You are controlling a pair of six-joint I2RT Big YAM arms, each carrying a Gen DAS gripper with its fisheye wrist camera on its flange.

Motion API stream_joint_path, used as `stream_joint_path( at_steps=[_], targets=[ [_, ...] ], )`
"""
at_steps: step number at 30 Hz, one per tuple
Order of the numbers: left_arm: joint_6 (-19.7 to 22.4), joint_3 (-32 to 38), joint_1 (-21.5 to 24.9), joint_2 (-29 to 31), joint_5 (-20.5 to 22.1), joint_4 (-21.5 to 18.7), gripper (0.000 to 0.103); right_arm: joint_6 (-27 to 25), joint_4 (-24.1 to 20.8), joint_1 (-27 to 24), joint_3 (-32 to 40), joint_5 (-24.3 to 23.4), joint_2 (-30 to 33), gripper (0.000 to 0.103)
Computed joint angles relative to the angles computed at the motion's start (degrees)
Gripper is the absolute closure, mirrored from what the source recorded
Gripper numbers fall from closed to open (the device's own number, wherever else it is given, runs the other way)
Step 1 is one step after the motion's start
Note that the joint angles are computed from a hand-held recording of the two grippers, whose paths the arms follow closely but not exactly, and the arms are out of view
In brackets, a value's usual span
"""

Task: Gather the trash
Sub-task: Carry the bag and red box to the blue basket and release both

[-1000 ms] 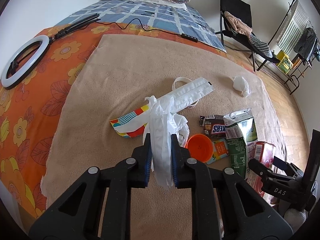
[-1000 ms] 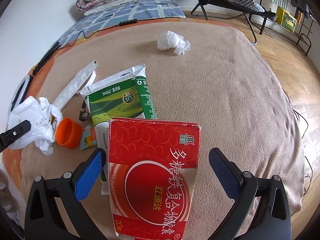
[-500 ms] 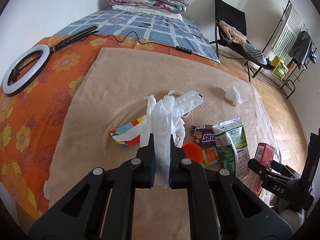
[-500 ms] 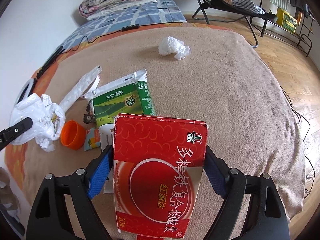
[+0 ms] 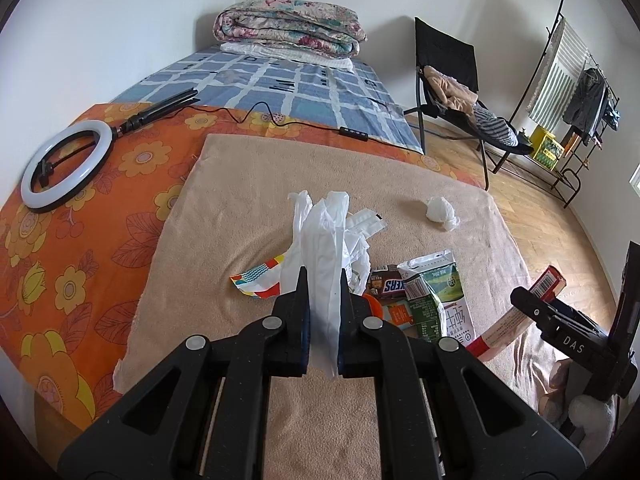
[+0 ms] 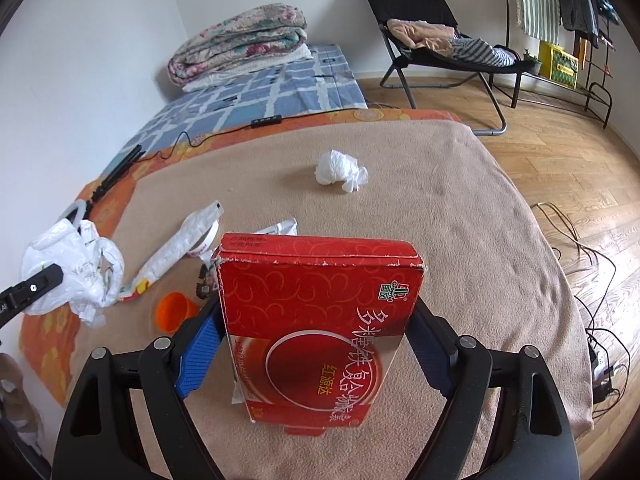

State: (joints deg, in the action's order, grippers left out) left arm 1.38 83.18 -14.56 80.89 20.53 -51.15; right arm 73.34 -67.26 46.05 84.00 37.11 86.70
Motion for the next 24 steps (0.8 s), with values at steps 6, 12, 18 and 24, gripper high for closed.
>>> stream_joint_path(
  at_steps=[6, 12, 18, 24],
  targets=[
    [1.87, -2.63, 0.31, -4.10, 1.17, -0.23, 0.096, 0.44, 0.64, 1.12, 0.13, 2.79, -1.97, 0.019],
    [3.13, -5.39, 0.73, -8.66, 2.84, -1.18, 0.096, 0.23, -1.47, 3.11, 1.70, 5.97, -2.86, 0.019],
    [4.42, -8.66, 1.94, -14.11, 5.73, -3.10, 0.096, -0.12, -2.91, 6.45, 3.49, 8.43, -4.13, 0.019],
    [6.61, -11.45, 3.95, -18.60, 7.91, -6.47, 0.096, -0.54, -4.84, 10.22, 4.69, 8.36, -4.05, 0.019]
  ],
)
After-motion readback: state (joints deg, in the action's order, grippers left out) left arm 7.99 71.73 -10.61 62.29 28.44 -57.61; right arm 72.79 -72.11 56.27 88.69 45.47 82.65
